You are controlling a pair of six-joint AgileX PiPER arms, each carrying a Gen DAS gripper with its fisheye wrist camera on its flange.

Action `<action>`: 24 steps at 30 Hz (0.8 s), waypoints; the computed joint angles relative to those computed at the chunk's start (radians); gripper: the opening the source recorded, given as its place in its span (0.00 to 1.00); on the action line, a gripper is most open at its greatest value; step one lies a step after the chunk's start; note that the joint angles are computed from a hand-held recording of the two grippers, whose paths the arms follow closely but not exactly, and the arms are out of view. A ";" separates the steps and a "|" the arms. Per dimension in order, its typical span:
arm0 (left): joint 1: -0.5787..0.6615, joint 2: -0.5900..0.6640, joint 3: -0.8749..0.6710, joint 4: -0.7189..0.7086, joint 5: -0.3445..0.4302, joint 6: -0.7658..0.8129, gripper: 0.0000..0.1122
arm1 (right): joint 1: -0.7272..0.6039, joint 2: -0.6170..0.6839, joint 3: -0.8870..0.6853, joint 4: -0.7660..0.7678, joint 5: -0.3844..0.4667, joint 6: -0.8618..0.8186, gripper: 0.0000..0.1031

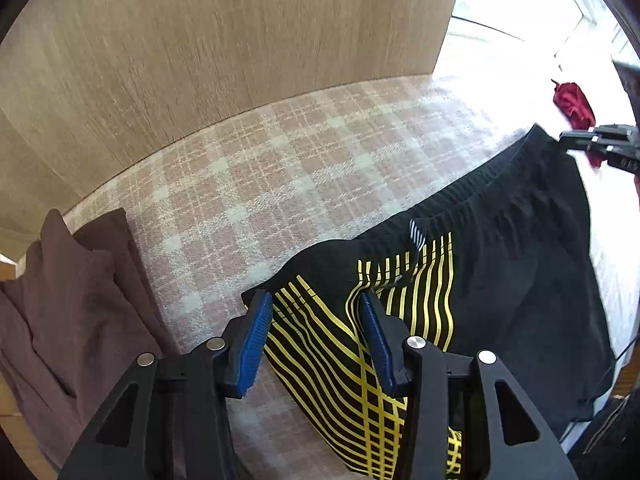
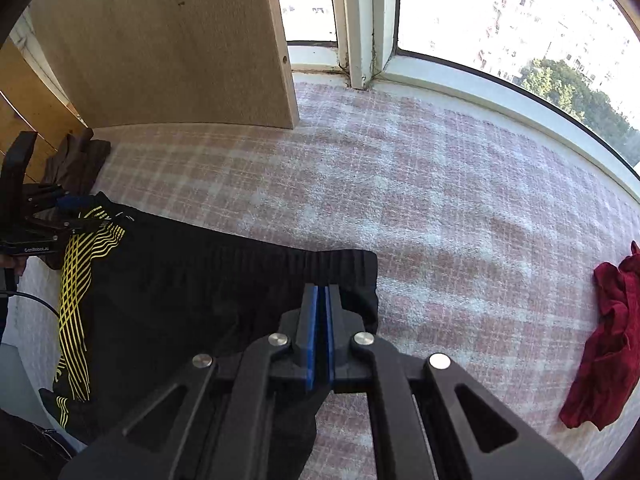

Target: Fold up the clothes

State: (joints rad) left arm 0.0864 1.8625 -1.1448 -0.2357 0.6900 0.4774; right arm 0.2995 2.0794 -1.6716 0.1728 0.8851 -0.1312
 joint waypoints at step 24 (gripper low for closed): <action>0.273 -0.071 0.115 -0.215 0.071 0.252 0.04 | -0.023 0.249 -0.308 0.178 0.212 -0.074 0.44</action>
State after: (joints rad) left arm 0.3597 1.7915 -1.0301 -0.4512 0.7606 0.7296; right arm 0.2768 2.3280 -1.9800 0.3513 1.0968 -0.2053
